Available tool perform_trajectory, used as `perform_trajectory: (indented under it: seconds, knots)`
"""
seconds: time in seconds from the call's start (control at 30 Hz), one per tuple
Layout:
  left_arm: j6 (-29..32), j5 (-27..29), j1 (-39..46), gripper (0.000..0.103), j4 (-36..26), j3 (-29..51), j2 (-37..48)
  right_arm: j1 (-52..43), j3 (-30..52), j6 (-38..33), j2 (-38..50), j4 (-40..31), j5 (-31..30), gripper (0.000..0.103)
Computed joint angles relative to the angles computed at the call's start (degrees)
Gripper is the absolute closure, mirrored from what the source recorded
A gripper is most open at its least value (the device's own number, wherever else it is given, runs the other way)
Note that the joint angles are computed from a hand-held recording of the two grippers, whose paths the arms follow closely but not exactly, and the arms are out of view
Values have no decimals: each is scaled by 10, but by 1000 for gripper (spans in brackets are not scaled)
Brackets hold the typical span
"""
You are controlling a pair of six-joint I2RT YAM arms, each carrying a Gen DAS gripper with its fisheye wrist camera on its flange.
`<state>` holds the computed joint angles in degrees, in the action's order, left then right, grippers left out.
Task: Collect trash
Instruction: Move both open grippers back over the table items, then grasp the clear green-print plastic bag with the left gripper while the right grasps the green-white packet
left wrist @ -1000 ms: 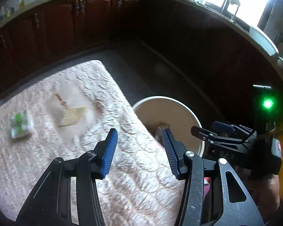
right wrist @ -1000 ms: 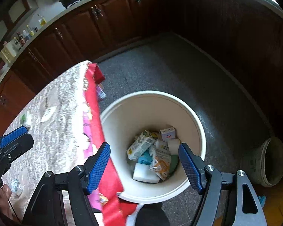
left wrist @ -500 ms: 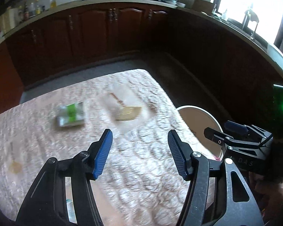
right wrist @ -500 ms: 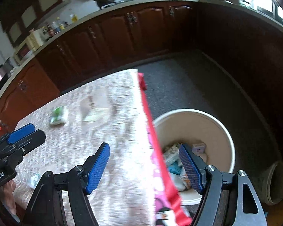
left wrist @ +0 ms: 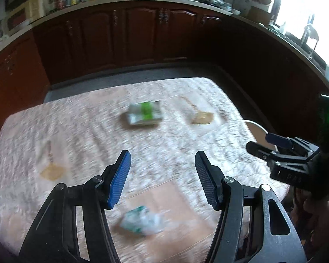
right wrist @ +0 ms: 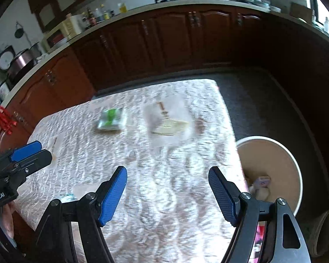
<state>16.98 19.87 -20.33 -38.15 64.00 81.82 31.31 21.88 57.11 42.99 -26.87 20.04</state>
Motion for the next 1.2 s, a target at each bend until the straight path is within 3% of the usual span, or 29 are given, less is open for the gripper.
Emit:
perform_trajectory:
  seconds: [0.23,0.4,0.6,0.7,0.77,0.8,0.83,0.93,1.1,1.2]
  knots:
    - [55,33,84,42,-31,-22,-9,39,39,-6,94,60,8,29]
    - [88,51,113,31,-52,-54,-9,60,65,-16,139,79,11,28]
    - [86,15,84,30,-13,-107,13,44,84,-39,183,103,-12,28]
    - [65,-36,54,31,28,-129,47,31,90,-54,206,118,-29,27]
    - [55,-37,54,45,37,-126,78,19,92,-63,221,132,-42,27]
    - [52,-34,56,72,37,-119,94,12,92,-68,228,141,-50,27]
    - [46,-35,59,81,36,-107,113,1,92,-75,238,154,-61,27]
    - [42,-11,77,87,24,-77,127,-27,98,-97,265,184,-87,27]
    - [40,9,96,88,20,-11,151,-93,134,-159,347,258,-163,27]
    - [30,9,103,88,15,29,172,-115,183,-213,404,264,-186,27]
